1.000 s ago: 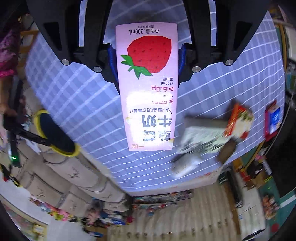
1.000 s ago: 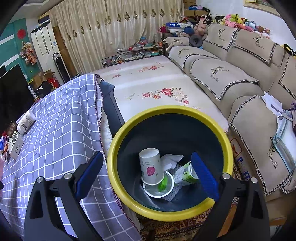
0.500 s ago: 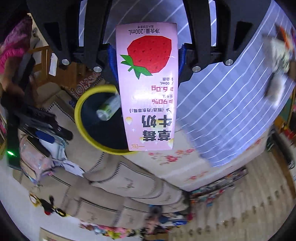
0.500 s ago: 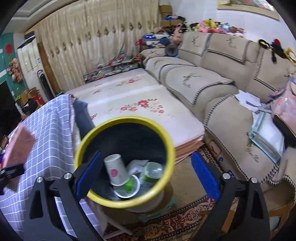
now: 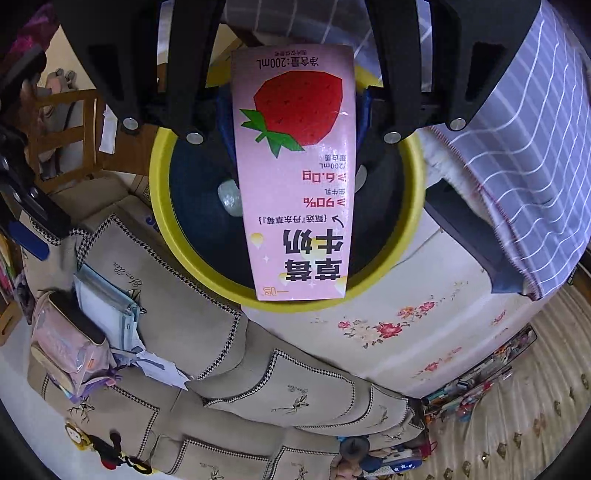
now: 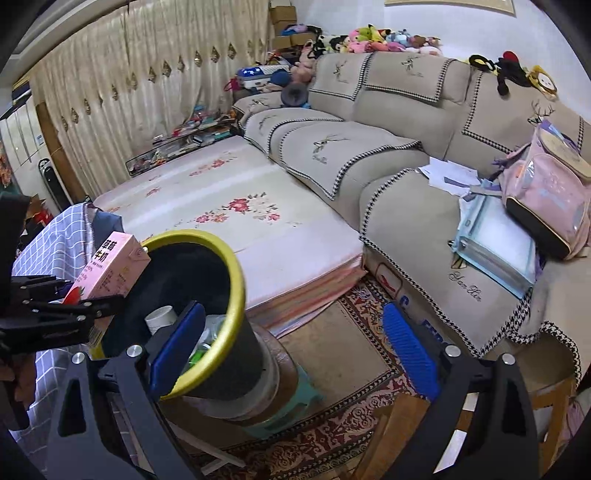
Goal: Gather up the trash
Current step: 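Carry the pink milk carton over the bin and open the left gripper, then move the right gripper toward the white box on the table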
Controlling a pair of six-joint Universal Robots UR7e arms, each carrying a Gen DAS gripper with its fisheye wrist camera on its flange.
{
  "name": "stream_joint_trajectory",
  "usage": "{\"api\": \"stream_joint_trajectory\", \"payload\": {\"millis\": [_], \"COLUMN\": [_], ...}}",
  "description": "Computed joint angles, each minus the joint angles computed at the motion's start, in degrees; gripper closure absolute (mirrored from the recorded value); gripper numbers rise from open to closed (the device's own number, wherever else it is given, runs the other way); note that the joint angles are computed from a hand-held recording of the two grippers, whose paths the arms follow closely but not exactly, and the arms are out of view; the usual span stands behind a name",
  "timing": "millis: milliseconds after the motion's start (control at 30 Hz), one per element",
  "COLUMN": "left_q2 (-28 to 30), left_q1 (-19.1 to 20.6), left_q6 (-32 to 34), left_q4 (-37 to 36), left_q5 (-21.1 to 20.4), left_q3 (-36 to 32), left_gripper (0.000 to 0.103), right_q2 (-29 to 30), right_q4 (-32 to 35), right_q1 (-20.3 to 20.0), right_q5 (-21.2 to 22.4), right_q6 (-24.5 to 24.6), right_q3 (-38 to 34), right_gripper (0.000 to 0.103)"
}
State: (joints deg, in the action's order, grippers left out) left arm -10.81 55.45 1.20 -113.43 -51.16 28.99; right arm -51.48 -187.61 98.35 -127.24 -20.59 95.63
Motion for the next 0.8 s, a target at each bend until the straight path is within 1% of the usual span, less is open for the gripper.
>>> {"api": "stream_joint_trajectory", "payload": {"millis": [67,100,133,167,200,267,333,467,533,567,600,667,733,800], "left_q2": [2.2,2.5,3.2,4.1,4.0,3.2,1.4,-6.1,-11.0,-13.1,-16.2,-21.9,-26.8,-32.3], "left_q1": [0.2,0.3,0.3,0.3,0.2,0.0,-0.1,-0.9,-1.6,-1.9,-2.2,-2.9,-3.4,-3.7], "left_q6": [-0.4,-0.4,-0.4,-0.3,0.1,0.3,-0.1,0.3,0.2,0.0,-0.2,-0.7,-1.4,-3.3], "left_q4": [1.5,1.5,2.0,2.2,1.2,-0.1,-1.8,-11.1,-18.0,-20.4,-24.4,-31.7,-37.3,-42.4], "left_q5": [0.4,0.7,1.0,1.3,1.7,1.9,1.7,2.1,3.3,3.7,4.3,6.5,8.9,12.2], "left_q3": [-3.5,-3.8,-5.0,-6.1,-5.7,-3.8,-0.5,12.7,21.2,24.5,29.4,38.3,45.7,53.2], "left_gripper": [0.053,0.05,0.046,0.037,0.033,0.033,0.033,0.031,0.03,0.027,0.024,0.021,0.018,0.014], "right_q2": [-0.2,-0.3,-0.3,-0.4,-0.4,-0.4,-0.5,-0.6,-0.4,-0.3,0.0,0.4,0.8,1.5], "right_q4": [0.0,0.0,0.0,-0.1,-0.1,-0.2,-0.4,-0.4,0.0,0.2,0.3,0.8,1.7,2.4], "right_q1": [-0.3,-0.4,-0.5,-0.5,-0.6,-0.5,-0.3,-0.1,0.1,0.3,0.6,1.1,1.7,2.6], "right_q5": [-0.1,0.0,0.0,0.2,0.3,0.3,0.3,0.4,0.5,0.5,0.5,0.9,1.9,2.7], "right_q6": [0.0,0.0,0.1,0.1,0.1,0.2,0.3,0.4,0.2,0.1,-0.2,-0.5,-0.8,-1.7], "right_q3": [0.1,0.1,0.3,0.4,0.4,0.6,0.8,1.1,1.0,0.9,0.8,0.6,0.2,-0.4], "right_gripper": [0.011,0.011,0.011,0.011,0.011,0.011,0.011,0.011,0.011,0.011,0.011,0.011,0.011,0.011]}}
